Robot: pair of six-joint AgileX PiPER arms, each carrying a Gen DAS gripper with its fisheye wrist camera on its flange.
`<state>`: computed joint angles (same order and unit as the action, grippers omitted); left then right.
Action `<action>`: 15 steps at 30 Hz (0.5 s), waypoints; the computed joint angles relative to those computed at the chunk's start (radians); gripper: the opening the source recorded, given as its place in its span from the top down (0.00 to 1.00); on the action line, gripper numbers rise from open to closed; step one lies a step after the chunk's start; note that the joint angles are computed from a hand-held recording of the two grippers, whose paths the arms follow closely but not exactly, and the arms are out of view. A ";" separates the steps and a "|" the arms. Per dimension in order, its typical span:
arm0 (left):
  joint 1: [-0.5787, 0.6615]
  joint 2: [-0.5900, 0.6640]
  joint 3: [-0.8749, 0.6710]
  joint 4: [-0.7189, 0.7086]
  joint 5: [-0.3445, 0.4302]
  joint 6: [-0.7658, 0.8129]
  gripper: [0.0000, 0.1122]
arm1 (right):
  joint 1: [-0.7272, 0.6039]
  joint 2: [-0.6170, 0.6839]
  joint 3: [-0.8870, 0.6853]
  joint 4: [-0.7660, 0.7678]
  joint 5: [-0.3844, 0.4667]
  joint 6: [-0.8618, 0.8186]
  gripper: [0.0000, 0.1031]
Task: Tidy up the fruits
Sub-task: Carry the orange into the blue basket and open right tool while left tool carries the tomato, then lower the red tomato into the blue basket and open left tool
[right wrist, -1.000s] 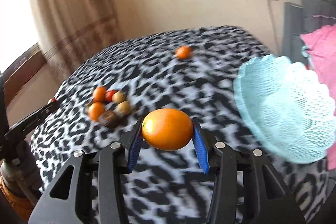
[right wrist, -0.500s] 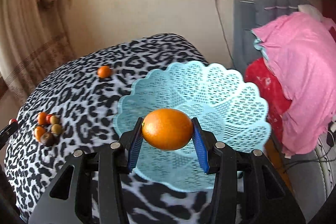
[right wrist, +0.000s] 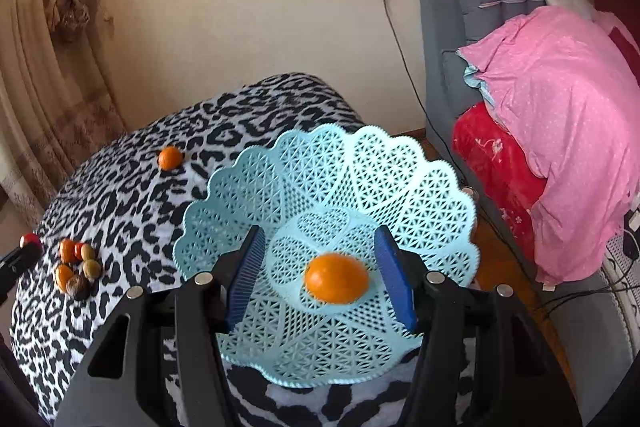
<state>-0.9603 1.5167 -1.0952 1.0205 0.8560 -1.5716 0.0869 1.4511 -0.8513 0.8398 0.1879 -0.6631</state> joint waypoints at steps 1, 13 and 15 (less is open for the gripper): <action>0.000 0.021 -0.026 -0.008 -0.018 0.016 0.73 | -0.011 -0.004 0.002 0.039 0.001 -0.034 0.43; 0.025 0.278 -0.334 -0.238 -0.220 0.327 0.73 | -0.099 -0.047 0.004 0.196 0.043 -0.148 0.43; 0.030 0.323 -0.394 -0.299 -0.224 0.395 0.73 | -0.110 -0.050 0.004 0.216 0.053 -0.169 0.43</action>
<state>-0.9302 1.8402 -1.4893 0.7210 0.6317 -1.1763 -0.0236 1.4013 -0.8474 1.0563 0.2404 -0.8317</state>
